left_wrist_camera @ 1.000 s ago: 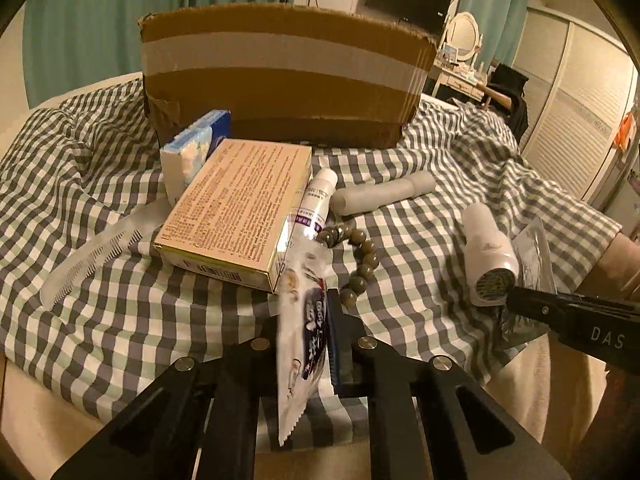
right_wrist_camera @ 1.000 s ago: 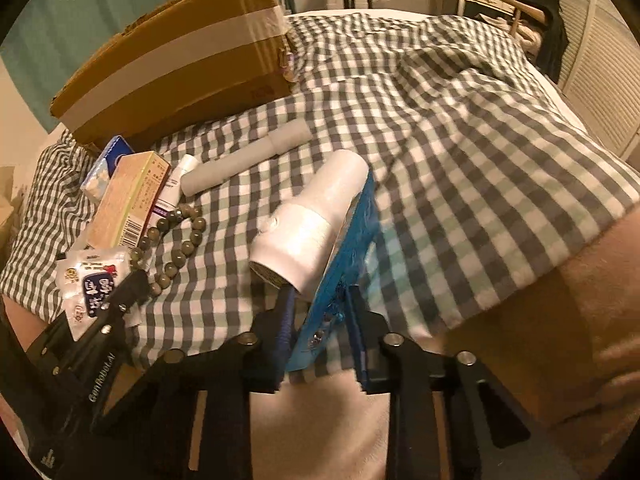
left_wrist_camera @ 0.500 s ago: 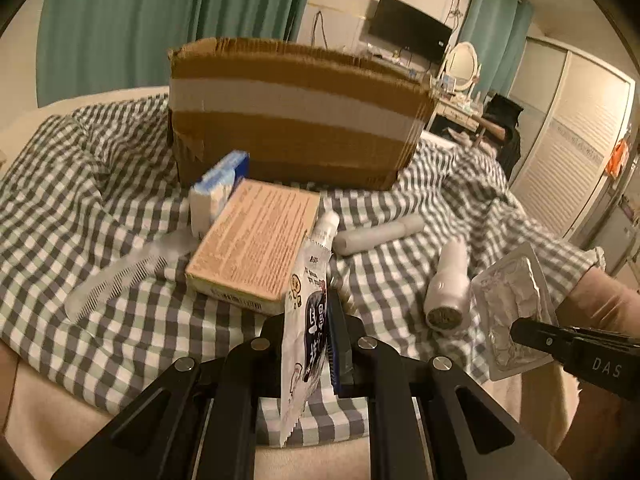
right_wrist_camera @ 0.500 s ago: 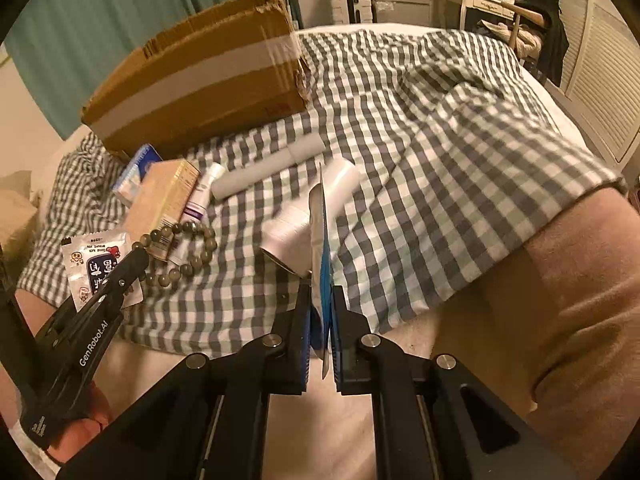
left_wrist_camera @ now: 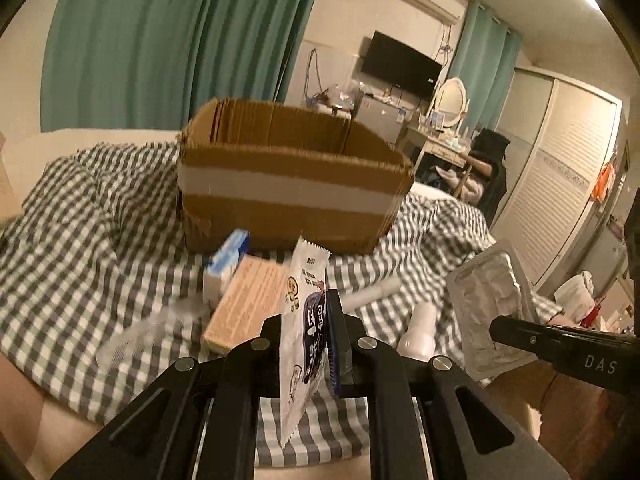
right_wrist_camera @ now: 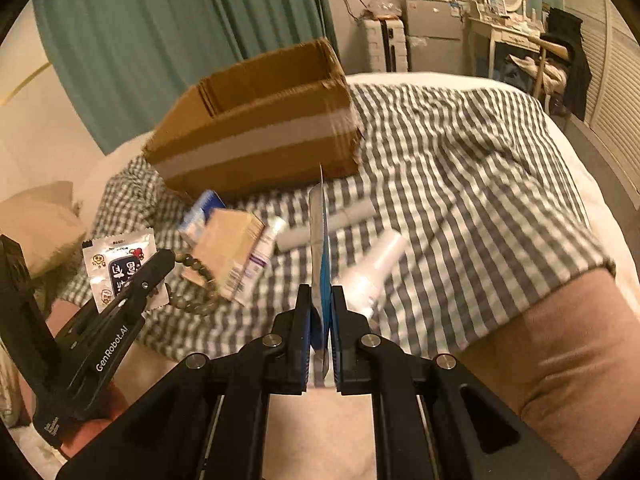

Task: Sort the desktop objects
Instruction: 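Lift the sachet and blister pack and carry them over the cardboard box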

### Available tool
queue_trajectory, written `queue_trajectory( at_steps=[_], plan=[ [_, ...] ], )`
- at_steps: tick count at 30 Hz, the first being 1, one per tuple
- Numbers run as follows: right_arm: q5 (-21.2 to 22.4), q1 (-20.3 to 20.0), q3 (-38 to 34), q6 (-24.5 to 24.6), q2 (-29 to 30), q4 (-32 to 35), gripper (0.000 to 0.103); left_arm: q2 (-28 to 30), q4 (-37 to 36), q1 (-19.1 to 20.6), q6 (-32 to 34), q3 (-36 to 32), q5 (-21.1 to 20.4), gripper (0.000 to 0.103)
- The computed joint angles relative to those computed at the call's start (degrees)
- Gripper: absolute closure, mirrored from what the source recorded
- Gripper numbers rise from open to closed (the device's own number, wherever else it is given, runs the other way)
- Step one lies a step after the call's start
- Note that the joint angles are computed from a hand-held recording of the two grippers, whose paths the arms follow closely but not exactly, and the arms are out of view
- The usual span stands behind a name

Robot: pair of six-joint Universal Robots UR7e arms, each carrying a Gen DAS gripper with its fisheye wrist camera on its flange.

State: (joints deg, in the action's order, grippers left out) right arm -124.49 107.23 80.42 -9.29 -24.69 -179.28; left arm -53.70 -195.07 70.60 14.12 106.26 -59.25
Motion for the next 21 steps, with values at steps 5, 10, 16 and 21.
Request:
queue_trajectory(
  at_steps=[5, 10, 16, 21],
  plan=[
    [2.8, 0.1, -2.1, -0.9, 0.4, 1.0, 0.095, -0.9, 1.2, -0.2, 1.0, -1.6, -0.4, 0.091],
    [4.3, 0.1, -4.2, -2.5, 1.4, 1.9, 0.095, -1.2, 3.0, 0.2, 1.4, -3.2, -0.8, 0.091],
    [5.6, -0.4, -5.8, -2.9, 2.4, 3.6, 0.095, -0.3, 4.1, 0.4, 2.6, -5.3, 0.6, 0.091],
    [6.2, -0.1, -8.5, -4.1, 3.3, 4.7, 0.095, 0.0, 3.4, -0.2, 5.4, -6.5, 1.2, 0.091]
  ],
)
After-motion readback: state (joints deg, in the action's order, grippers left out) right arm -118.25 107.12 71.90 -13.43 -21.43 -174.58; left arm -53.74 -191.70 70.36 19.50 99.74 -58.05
